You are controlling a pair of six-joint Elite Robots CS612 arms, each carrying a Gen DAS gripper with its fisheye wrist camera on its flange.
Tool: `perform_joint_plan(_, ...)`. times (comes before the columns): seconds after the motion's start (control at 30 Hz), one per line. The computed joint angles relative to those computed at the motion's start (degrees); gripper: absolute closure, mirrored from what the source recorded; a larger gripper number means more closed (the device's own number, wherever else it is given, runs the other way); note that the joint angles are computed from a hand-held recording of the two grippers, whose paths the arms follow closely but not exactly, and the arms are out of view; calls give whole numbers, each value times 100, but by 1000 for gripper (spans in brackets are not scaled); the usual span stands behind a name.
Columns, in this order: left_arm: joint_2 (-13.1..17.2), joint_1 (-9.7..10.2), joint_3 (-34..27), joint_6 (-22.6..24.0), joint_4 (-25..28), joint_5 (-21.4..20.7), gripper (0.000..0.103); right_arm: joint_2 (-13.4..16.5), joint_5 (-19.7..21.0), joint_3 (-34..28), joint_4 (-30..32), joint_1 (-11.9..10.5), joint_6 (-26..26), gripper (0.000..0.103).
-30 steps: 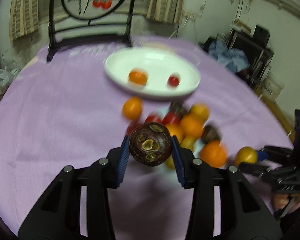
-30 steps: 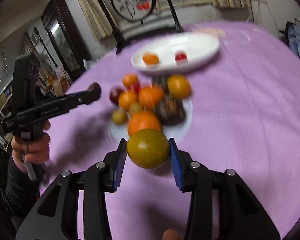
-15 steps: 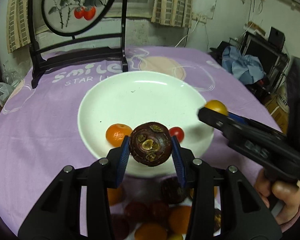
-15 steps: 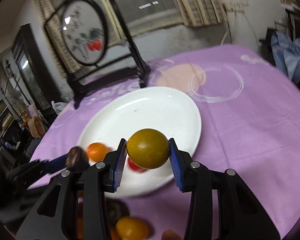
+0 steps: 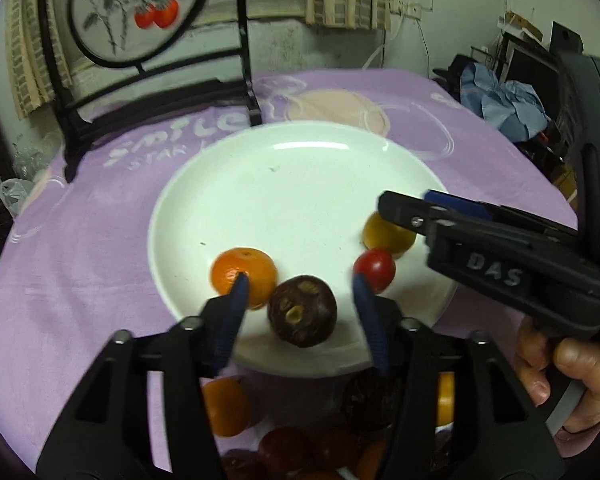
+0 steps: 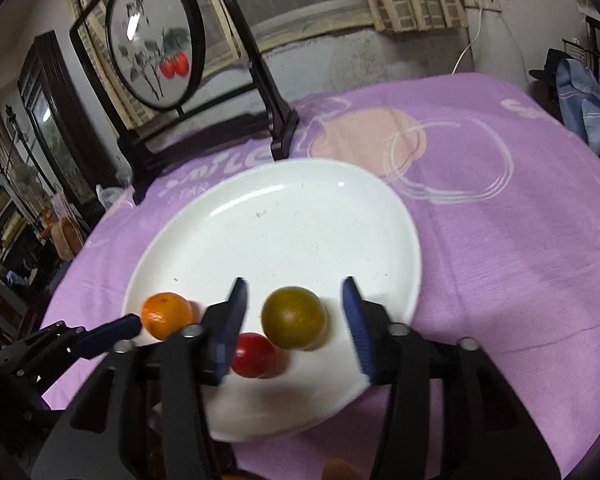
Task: Organize fruits
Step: 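Release the passion fruit on the plate with the left tool while the right tool releases the citrus, then grasp the large tangerine with the right tool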
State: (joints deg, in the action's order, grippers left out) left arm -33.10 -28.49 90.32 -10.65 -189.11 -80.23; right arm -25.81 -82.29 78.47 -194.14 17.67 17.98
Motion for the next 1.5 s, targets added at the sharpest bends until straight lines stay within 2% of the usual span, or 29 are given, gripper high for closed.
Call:
perform_joint_plan(0.13, -194, 3, 402, -102, -579, 159, 11, -191, -218, 413, -511, 65, -186, 46)
perform_joint_plan(0.27, -310, -13, 899, -191, -1192, 866, 6, -404, -250, 983, -944, 144, -410, 45)
perform_joint_plan(0.33, -341, 25, 1102, -393, -1264, 1028, 6, -485, -128, 1256, -1099, 160, -393, 45)
perform_joint_plan(0.43, -432, 113, 1361, -839, -1069, 946, 6, -598, 64, 1660, -1377, 201, -407, 45)
perform_joint_plan(0.5, -468, 150, 1490, -934, -1108, 872, 5, -636, 157, 1927, -1697, 253, -334, 45)
perform_joint_plan(0.57, -475, 142, 1613, -1013, -1214, 989, 4, -657, 319, 2097, -1815, 303, -196, 45)
perform_joint_plan(0.63, -465, 117, 1690, -1022, -1244, 1105, 4, -690, 427, 2200, -1703, 387, -241, 45)
perform_joint_plan(0.77, -474, 155, 1810, -1066, -1280, 1018, 4, -776, -106, 2212, -1156, 619, -454, 45)
perform_joint_plan(0.87, -488, 200, 1873, -1125, -1361, 816, 4, -778, -158, 2151, -867, 644, -331, 45)
perform_joint_plan(0.93, -496, 189, 1906, -1129, -1388, 857, 4, -782, -193, 2092, -607, 668, -317, 45)
perform_joint_plan(1.4, -523, 207, 1984, -1113, -1614, 660, 4, -751, -402, 1887, -22, 751, -209, 45)
perform_joint_plan(1.5, -527, 215, 1985, -1130, -1609, 636, 4, -745, -413, 1853, 67, 752, -171, 48)
